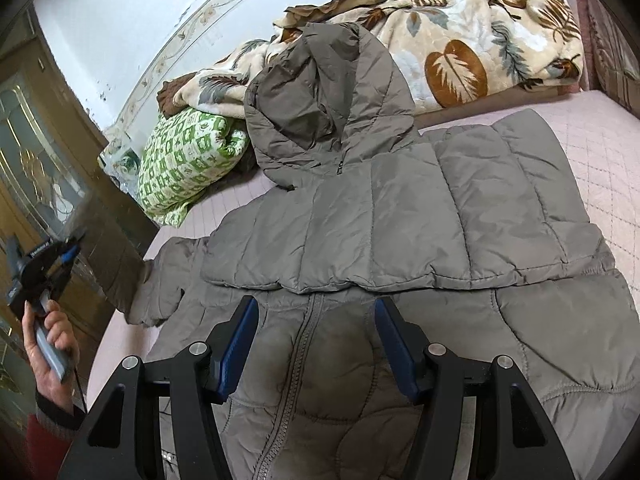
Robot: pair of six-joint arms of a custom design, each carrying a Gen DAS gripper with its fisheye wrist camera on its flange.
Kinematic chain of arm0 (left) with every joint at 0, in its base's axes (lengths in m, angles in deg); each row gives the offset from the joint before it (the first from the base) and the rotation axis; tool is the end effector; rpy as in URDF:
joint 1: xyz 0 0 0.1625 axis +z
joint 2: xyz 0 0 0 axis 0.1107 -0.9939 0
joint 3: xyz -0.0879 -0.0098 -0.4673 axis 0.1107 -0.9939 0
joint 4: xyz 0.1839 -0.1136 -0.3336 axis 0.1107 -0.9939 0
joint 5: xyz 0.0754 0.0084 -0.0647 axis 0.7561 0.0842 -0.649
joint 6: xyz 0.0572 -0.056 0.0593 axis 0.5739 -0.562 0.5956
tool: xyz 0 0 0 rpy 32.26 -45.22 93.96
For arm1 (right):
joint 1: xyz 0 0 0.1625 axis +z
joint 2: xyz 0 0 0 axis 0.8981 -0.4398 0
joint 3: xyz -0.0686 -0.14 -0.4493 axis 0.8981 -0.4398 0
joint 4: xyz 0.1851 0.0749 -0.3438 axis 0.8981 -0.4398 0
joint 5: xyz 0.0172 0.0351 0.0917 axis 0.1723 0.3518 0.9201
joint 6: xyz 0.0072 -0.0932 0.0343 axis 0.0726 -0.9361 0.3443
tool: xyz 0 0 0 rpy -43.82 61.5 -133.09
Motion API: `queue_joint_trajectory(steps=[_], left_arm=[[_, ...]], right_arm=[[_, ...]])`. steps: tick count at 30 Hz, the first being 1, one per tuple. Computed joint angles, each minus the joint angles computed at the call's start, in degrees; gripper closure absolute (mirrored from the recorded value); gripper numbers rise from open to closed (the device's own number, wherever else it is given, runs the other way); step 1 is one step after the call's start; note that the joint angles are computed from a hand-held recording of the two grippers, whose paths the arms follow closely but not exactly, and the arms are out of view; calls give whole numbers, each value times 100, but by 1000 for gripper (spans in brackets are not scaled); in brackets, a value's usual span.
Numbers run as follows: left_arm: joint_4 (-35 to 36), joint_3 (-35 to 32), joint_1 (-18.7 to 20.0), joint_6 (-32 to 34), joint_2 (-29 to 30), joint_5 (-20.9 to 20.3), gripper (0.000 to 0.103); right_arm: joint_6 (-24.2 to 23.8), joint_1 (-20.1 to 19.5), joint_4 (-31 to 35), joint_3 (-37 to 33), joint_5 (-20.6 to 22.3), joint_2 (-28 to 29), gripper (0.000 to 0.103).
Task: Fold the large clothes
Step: 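Fold the held sleeve with the left gripper across the jacket front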
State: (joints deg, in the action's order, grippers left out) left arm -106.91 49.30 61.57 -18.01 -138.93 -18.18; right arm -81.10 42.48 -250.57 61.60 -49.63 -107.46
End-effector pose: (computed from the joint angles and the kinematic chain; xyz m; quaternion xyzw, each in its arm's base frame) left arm -0.1096 -0.7169 0.4333 0.1432 0.8572 -0.4852 0.0960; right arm 0.2797 -0.6060 0.1154 0.0530 -0.8945 0.4309 0.1072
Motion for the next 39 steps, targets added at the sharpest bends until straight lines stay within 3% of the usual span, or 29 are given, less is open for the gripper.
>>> queue_joint_trajectory(steps=[4,12,13,15,16,17,21,24,27,29,34,36,39], left_arm=[[780,272,-319,395,278,-135,90],[2337,220,-349,173,839,725,86],[2448,192,-325,146,828,661,83],[2610,212,-349,142,727,487,65],[2787,165,-356,140,650,279,44],[2832,156,-363,161,568,111,37],[2362,407,-478,574,56,-471,37],[1413,690,-539,757,-274,-144,24],[1035,562,-361,522,-405,401,22],[1290,212,-108,76,-369,709,22],[2103,-584,430,-688,-206,763,22],[2405,-796,629,-991,-157,702,22],[2900,-1135,779,-1391,27,734,22]], right_arm=[[37,-11,-63,44,30,-33,38],[408,-177,-128,183,431,-170,38],[473,-198,-119,198,490,-183,38],[566,-232,-102,226,600,-214,38],[607,-245,-107,240,664,-228,38],[646,-254,-117,248,720,-235,38],[755,-267,-86,236,895,-218,35],[848,-305,69,173,1172,-164,35],[1029,-396,380,52,1735,-92,34],[997,-333,536,-136,1746,33,34],[1624,-447,688,-637,2540,380,34],[1833,-455,712,-861,2589,538,34],[1988,-400,1067,-1176,2265,697,34]])
